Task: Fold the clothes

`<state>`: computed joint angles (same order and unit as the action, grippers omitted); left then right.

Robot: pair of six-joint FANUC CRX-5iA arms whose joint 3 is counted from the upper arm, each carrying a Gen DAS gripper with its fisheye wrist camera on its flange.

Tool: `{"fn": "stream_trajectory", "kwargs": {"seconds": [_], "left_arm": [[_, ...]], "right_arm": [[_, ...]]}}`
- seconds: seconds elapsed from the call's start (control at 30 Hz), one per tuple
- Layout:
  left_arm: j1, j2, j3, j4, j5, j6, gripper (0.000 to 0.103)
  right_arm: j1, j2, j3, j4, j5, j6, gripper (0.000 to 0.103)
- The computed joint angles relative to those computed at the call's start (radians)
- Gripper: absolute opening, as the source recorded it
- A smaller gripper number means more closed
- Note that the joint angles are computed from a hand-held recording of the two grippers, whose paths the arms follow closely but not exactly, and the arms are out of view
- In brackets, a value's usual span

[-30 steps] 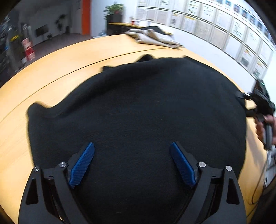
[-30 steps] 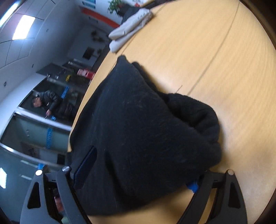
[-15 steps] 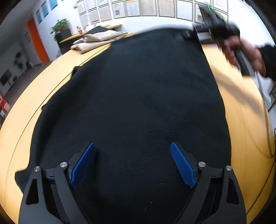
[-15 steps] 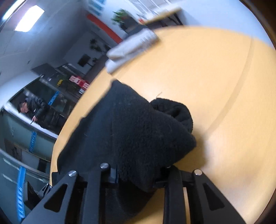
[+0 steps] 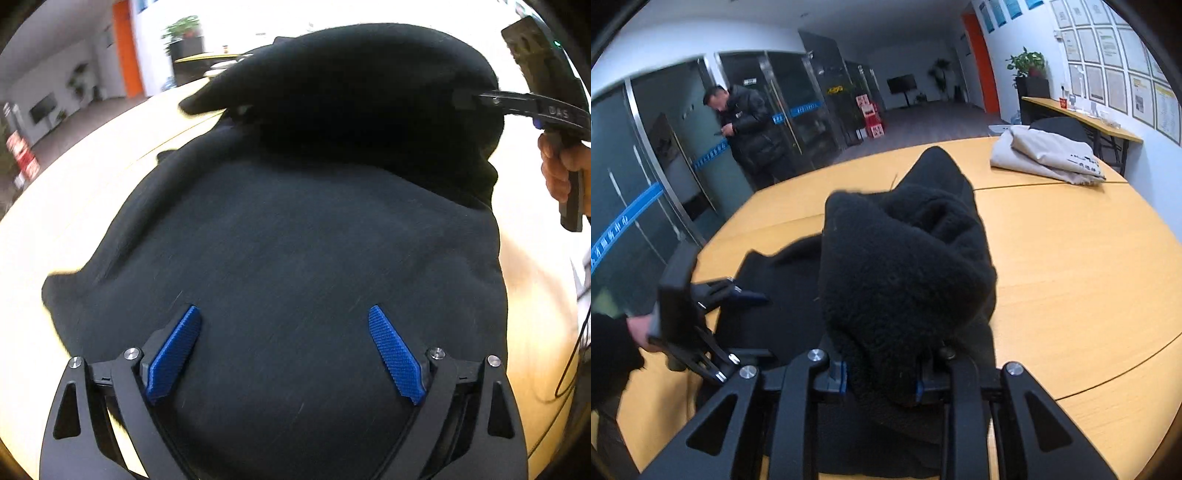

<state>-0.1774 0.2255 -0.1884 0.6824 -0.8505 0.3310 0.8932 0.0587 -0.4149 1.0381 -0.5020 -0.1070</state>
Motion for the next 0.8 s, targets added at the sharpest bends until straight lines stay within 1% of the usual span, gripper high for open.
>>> {"fn": "stream_trajectory", "kwargs": {"seconds": [0.1,0.13,0.17,0.27,0.3,0.33,0.43,0.53,0.6,0.7,0.73,0.8], "left_arm": [[0.005,-0.025,-0.053,0.033,0.036,-0.052,0.097],[0.005,-0.028,-0.063,0.042,0.043,-0.063,0.098],[0.005,-0.028,-0.069,0.056,0.047,-0.073,0.099],[0.009,-0.026,-0.082,0.091,0.044,-0.102,0.1],[0.012,-0.026,-0.086,0.102,0.041,-0.112,0.1],[0.014,-0.027,-0.09,0.113,0.038,-0.122,0.1],[0.025,-0.036,-0.104,0.131,0.031,-0.14,0.099],[0.043,-0.05,-0.119,0.144,0.017,-0.147,0.099],[0.05,-0.058,-0.135,0.148,0.031,-0.143,0.1],[0.053,-0.069,-0.158,0.161,0.052,-0.158,0.102],[0.053,-0.069,-0.16,0.165,0.051,-0.158,0.102],[0.054,-0.072,-0.168,0.177,0.05,-0.164,0.102]], "right_arm": [[0.008,0.027,0.061,0.051,0.005,0.077,0.025],[0.014,0.053,0.108,0.03,0.013,0.145,0.025],[0.032,0.079,0.152,-0.013,0.007,0.228,0.025],[0.104,0.193,0.318,-0.243,-0.081,0.528,0.025],[0.123,0.233,0.373,-0.325,-0.119,0.613,0.025],[0.144,0.263,0.403,-0.36,-0.151,0.662,0.025],[0.165,0.31,0.402,-0.315,-0.153,0.681,0.025],[0.16,0.307,0.381,-0.267,-0.137,0.665,0.025],[0.151,0.286,0.353,-0.182,-0.101,0.63,0.025],[0.122,0.248,0.305,-0.01,0.014,0.517,0.024],[0.122,0.253,0.308,-0.006,0.036,0.528,0.024],[0.134,0.274,0.339,-0.084,0.055,0.627,0.024]]}}
